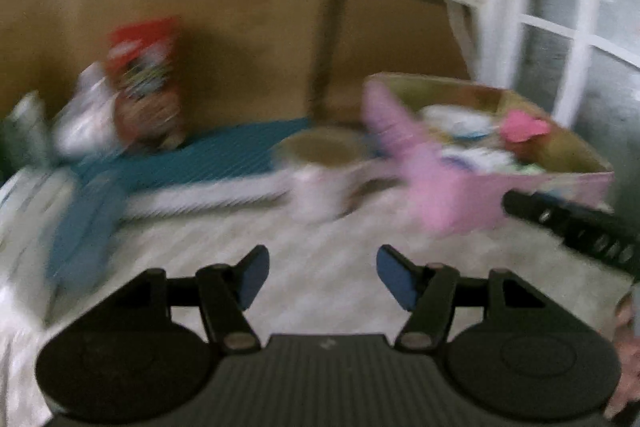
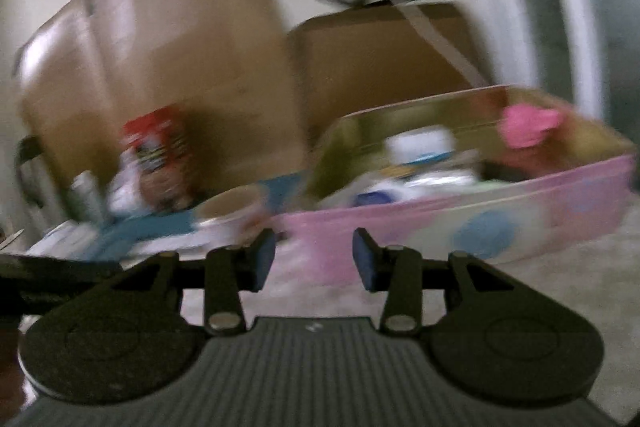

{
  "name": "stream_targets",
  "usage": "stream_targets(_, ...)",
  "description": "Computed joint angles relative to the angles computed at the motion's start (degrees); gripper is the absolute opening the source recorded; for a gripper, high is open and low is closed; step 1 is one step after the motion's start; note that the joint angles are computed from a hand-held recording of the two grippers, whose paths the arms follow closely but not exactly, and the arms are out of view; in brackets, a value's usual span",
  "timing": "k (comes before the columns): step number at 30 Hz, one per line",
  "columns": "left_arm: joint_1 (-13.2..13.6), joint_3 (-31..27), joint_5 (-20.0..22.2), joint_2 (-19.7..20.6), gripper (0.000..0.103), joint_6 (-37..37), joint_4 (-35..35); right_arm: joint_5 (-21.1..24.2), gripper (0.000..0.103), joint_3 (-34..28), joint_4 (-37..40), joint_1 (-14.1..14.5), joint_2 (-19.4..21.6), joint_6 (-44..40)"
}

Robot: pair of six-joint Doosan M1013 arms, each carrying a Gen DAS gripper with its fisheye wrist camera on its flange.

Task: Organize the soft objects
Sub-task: 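Move the right gripper back over the table toward the blue case, then grasp the blue translucent case with the right gripper and drop it in the tin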

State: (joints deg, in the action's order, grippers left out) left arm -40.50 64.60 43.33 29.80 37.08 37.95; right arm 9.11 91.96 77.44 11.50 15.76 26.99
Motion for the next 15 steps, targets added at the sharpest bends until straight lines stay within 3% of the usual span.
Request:
stream_targets(4, 1.8, 10.2, 1.1, -4.8, 0.061, -12.6, 8.0, 6.6, 0.046, -4.1, -17.3, 3.0, 2.5, 14.5)
stream_targets(8, 3.1, 17.0, 4.3, -7.8, 0.061, -22.4, 14.7, 13.4, 0.048, -9.4, -23.3, 6.2, 5.8, 18.6)
stream_targets(12, 4.5, 22.2, -1.1, -10.9, 0.063, -33.4, 19.9, 17.7, 0.052, -16.5, -31.1, 9.4, 10.1, 25.4)
stream_targets(15, 5.1, 23.6, -5.1, -11.8, 0.063, -36.6, 20.9, 20.8, 0.053, -22.8, -36.6, 11.2, 13.8, 33.1)
